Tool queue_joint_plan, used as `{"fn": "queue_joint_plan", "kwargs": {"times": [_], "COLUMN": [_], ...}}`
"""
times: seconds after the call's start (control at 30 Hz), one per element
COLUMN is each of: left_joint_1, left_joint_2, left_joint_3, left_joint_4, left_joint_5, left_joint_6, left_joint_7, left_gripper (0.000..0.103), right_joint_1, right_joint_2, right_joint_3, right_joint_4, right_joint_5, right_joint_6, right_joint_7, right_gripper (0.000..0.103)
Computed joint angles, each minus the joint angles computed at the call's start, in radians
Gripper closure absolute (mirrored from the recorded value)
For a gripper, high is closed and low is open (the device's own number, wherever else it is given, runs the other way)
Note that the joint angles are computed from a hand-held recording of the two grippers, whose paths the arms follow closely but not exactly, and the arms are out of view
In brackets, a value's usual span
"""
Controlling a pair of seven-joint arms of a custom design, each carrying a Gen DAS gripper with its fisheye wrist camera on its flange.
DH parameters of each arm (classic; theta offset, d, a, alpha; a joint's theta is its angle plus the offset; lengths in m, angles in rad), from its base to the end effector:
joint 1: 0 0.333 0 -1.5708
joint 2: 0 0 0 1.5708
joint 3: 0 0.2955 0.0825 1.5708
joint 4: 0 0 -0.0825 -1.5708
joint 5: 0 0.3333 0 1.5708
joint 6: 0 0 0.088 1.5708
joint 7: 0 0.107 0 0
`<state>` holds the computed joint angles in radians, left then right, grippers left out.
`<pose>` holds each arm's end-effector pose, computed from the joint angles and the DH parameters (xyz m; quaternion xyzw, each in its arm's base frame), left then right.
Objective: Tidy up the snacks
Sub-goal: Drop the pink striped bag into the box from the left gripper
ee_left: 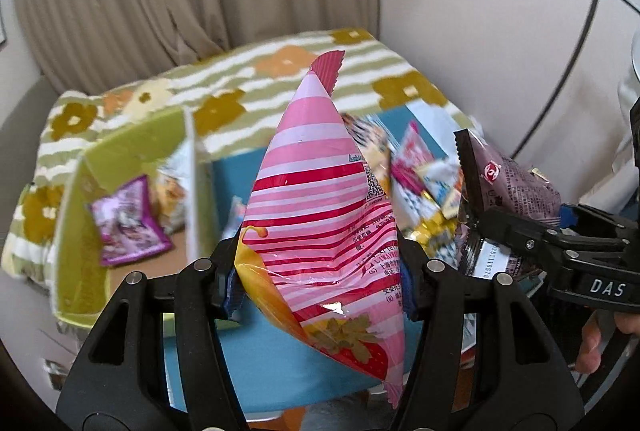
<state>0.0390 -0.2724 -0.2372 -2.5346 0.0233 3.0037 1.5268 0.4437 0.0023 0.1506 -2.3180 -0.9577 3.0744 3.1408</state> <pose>0.4375 -0.0944 0.4677 -0.5934 0.7198 -0.2595 0.2497 0.3753 0.3331 0.4189 -0.6396 0.6670 -0.0937 0.3704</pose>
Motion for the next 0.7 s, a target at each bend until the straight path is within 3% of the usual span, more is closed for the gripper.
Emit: {"fn": "queue_joint_plan", "kwargs": {"times": [0.17, 0.33, 0.5, 0.7], "left_joint_1": [-0.013, 0.014, 0.044, 0.108], "left_joint_2": [-0.028, -0.011, 0.052, 0.164], "left_joint_3": [0.098, 0.183, 0.274, 0.325], "left_joint_4": [0.007, 0.046, 0.106, 0.198], "left_joint_5": [-0.067, -0.148, -0.263, -0.414], "left_joint_6": [0.016, 0.002, -0.03, -0.103], "left_joint_7": [0.098, 0.224, 0.372, 0.567], "left_gripper": [0.048, 0.048, 0.048, 0.048], "right_joint_1": [0.04, 0.121, 0.191, 0.268], "right_joint_2": [0.054, 0.182, 0.385, 0.654], "right_joint_3": [0.027, 0.015, 0.028, 0.05], "right_joint_4": [0.126, 0.321, 0.607, 1.015], "right_joint_5": [0.176, 0.236, 0.354, 0.51], "right_joint_6": [-0.045, -0.093, -0.17, -0.341], "right_joint_7": [-0.231, -0.326, -0.486, -0.695], "right_gripper": [0.032, 0.032, 0.032, 0.032]}}
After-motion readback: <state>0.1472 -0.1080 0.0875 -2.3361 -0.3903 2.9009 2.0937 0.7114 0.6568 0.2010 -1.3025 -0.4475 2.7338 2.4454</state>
